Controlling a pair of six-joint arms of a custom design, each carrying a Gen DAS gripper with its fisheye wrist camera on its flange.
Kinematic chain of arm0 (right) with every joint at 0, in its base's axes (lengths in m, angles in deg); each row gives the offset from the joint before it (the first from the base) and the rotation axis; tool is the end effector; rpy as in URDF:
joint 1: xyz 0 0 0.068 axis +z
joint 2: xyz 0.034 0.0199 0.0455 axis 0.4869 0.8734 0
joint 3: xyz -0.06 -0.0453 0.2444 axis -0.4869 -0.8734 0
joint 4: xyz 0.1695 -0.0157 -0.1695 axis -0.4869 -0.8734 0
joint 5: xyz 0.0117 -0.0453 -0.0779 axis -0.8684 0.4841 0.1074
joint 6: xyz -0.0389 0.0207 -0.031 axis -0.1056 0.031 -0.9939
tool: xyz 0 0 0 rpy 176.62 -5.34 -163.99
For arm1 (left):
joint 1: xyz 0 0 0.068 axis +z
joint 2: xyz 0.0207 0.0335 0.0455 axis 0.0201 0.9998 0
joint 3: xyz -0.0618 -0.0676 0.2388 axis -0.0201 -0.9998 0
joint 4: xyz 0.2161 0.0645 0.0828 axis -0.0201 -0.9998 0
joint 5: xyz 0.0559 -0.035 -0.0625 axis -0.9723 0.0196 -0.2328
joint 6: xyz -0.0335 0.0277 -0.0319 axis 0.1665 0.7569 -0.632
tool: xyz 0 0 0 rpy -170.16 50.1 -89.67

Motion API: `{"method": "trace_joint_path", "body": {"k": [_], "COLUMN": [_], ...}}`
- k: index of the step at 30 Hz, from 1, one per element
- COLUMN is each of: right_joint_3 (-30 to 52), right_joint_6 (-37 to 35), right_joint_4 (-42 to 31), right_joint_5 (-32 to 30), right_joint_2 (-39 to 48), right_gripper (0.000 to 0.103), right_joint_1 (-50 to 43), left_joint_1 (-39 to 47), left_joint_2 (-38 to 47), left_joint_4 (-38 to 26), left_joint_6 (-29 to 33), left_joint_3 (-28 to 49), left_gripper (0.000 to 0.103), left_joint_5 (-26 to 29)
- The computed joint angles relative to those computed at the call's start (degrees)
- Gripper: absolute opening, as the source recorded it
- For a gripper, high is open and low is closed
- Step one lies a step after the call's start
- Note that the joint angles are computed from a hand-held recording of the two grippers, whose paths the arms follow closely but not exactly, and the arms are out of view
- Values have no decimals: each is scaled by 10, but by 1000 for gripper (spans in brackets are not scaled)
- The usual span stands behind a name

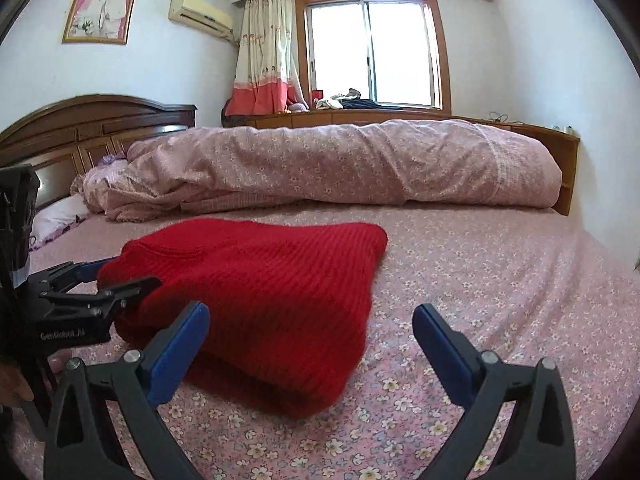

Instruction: Fold small clothes

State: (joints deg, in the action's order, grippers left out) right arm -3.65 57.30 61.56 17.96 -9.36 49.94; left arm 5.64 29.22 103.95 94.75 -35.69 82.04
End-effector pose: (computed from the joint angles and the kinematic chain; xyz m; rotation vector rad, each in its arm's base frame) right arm 0.2063 0.0659 0.1446 0.0549 2.0434 0.0105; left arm 0.3328 0.0070 0.1287 0.4819 2.0865 -0.4422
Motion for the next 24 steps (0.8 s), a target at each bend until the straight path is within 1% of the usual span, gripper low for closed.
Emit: {"method": "trace_joint_path", "body": {"k": [2,6,11,18,24], "right_joint_3": [1,-9,-11,-10,-8], "right_joint_6": [-1,8,19,17,18], "right_joint_4": [4,13,14,6,4], "right_joint_5": [4,-19,-36,-38,-41], "right_joint_2": [9,3,1,1,1], "right_gripper": [103,103,103,103,103], "right_joint_1": [4,-16,-34,-35,-39], "left_joint_1": [-3,-12,-15,-23,-22], "left_joint_2": [-4,-16,-17,-17,-16], "left_joint_4": [20,31,29,29,23], "left_joint_6": [2,15,17,19,18], "left_joint_3": [-14,-34,-35,-38,-33], "left_gripper": [94,94,95,95,96], "left_joint_5": [-3,-12,-15,-29,-28]}}
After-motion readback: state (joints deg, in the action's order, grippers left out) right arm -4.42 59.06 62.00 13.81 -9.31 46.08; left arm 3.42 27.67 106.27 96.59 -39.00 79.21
